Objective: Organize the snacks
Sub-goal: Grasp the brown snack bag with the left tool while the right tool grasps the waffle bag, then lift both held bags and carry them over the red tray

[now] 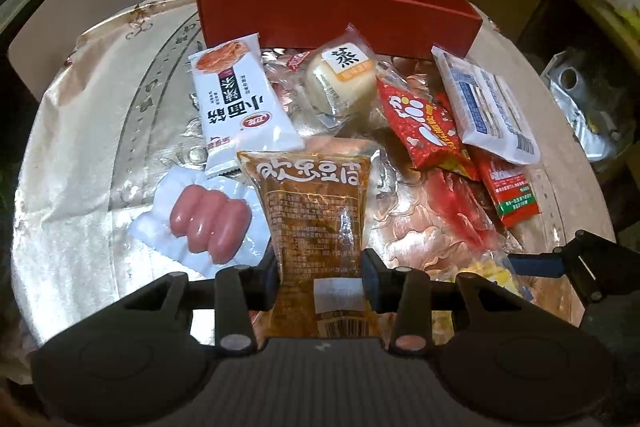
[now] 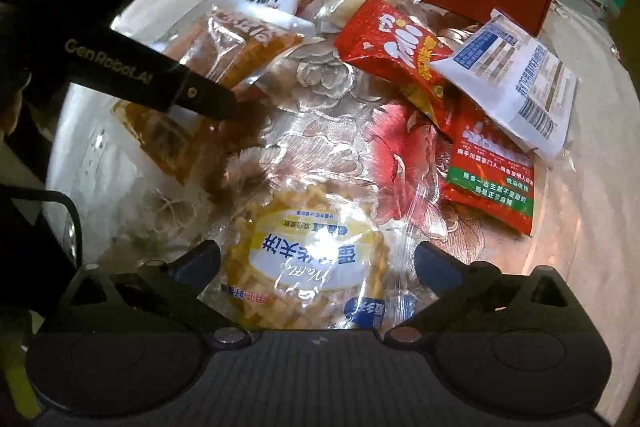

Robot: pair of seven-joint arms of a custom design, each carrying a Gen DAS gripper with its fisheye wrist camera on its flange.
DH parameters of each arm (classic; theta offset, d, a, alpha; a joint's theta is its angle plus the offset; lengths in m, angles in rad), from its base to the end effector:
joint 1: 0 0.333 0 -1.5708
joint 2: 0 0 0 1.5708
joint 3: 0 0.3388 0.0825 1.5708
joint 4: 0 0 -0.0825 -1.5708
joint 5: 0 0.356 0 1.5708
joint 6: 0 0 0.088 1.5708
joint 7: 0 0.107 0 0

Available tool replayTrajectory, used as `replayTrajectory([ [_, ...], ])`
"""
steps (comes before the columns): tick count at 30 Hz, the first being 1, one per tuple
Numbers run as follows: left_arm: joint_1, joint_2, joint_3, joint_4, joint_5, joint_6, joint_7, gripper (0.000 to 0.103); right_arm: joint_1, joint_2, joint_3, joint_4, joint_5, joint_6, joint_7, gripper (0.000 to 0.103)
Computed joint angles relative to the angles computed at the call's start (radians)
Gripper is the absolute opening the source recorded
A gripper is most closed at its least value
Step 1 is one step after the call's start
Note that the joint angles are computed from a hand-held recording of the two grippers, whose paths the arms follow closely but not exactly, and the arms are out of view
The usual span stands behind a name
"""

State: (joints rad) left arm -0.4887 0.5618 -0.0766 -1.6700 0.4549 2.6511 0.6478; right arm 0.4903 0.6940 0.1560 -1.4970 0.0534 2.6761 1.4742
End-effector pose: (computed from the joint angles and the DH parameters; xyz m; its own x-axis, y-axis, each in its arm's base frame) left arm 0.5933 -0.3795 0.3597 -0.0021 -0.9955 0.0942 -0.8867 -0.0417 -0.4604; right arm 0.6127 0.4245 0.3515 0.6143 -0.7830 -0.0973 -0.7200 -0.5059 -0.4751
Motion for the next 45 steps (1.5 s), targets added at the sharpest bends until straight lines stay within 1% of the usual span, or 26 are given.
replayTrajectory([
  [3,0.004,-0.005,-0.005,-0.01,-0.005,0.001,0.007,0.035,0.01,-0.007,-0.011,-0.011,-0.019,-0.002,-0.007,0.103],
  [6,0.007,-0.009,-0.01,-0.021,-0.012,0.0,0.017,0.035,0.031,0.003,-0.033,0.029,-0.032,-0.053,0.035,0.103],
  [8,0.007,-0.018,-0.008,-0.034,-0.011,0.01,0.013,0.035,0.039,0.004,-0.041,0.047,-0.037,-0.083,0.068,0.099],
  [9,0.005,-0.024,-0.003,-0.041,-0.007,0.017,0.006,0.035,0.038,0.001,-0.037,0.047,-0.038,-0.087,0.069,0.093],
  [10,0.002,-0.029,0.001,-0.046,-0.003,0.022,-0.003,0.035,0.036,-0.003,-0.035,0.044,-0.037,-0.085,0.074,0.09],
  [11,0.002,-0.032,0.004,-0.051,-0.001,0.028,-0.01,0.035,0.04,-0.01,-0.039,0.039,-0.043,-0.081,0.083,0.089],
  [14,0.006,-0.037,0.002,-0.056,0.0,0.043,-0.016,0.035,0.047,-0.031,-0.052,0.011,-0.069,-0.058,0.1,0.087],
  [16,0.006,-0.04,0.003,-0.056,0.002,0.052,-0.02,0.035,0.037,-0.041,-0.043,-0.002,-0.063,-0.04,0.105,0.086],
  [20,0.012,-0.052,0.005,-0.068,-0.003,0.093,-0.031,0.035,0.008,-0.07,-0.016,-0.034,-0.034,0.039,0.101,0.086],
  [25,0.003,-0.068,0.032,-0.071,0.014,0.147,-0.07,0.035,-0.014,-0.079,0.001,-0.042,0.002,0.119,0.099,0.086],
  [32,-0.01,-0.046,0.061,0.0,0.044,0.15,-0.11,0.035,-0.019,-0.044,-0.01,0.033,0.008,0.168,0.113,0.086],
  [37,-0.028,-0.01,0.094,0.086,0.088,0.132,-0.144,0.035,-0.025,-0.008,-0.01,0.109,0.008,0.184,0.111,0.086],
  [41,-0.024,0.028,0.096,0.169,0.101,0.114,-0.14,0.035,-0.03,0.035,-0.005,0.197,0.013,0.184,0.103,0.086],
  [45,-0.019,0.072,0.098,0.254,0.097,0.096,-0.127,0.035,-0.026,0.097,-0.018,0.323,0.012,0.159,0.106,0.086],
])
